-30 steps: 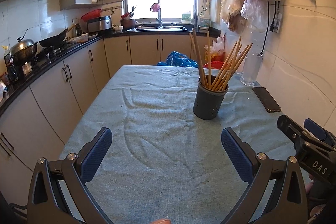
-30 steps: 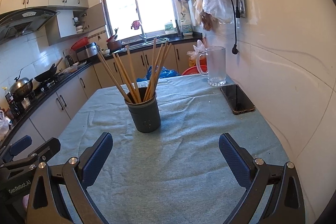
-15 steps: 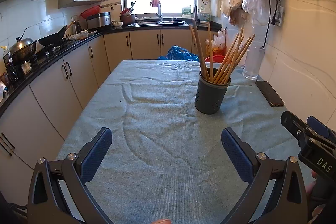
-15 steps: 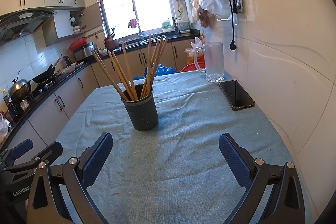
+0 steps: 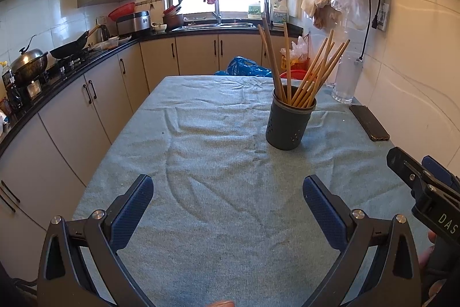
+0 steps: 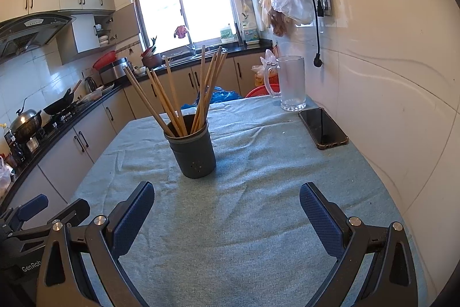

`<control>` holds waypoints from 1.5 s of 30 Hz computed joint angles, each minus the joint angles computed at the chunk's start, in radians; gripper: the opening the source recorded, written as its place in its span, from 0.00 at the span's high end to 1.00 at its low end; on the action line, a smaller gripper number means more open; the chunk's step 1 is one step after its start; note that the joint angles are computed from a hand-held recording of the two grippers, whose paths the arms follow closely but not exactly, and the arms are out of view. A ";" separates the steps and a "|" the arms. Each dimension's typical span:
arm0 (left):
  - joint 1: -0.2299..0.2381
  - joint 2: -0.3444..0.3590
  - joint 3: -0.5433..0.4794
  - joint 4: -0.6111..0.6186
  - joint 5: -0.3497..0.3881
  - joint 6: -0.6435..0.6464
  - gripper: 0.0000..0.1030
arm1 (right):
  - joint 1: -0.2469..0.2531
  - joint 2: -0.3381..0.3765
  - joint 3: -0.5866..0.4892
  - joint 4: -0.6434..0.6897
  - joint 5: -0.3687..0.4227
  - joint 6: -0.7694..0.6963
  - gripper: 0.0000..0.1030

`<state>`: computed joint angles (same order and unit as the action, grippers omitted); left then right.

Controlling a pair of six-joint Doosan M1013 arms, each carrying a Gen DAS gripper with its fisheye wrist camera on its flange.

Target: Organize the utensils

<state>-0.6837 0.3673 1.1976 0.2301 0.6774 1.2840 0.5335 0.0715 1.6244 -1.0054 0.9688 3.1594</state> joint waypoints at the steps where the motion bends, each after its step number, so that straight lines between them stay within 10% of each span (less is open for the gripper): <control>1: 0.000 0.000 0.002 0.000 0.000 0.000 0.00 | 0.000 0.000 0.000 0.001 0.000 0.000 0.00; 45: 0.009 0.015 -0.013 -0.070 0.043 0.047 0.00 | 0.005 0.011 -0.002 0.022 -0.008 -0.016 0.00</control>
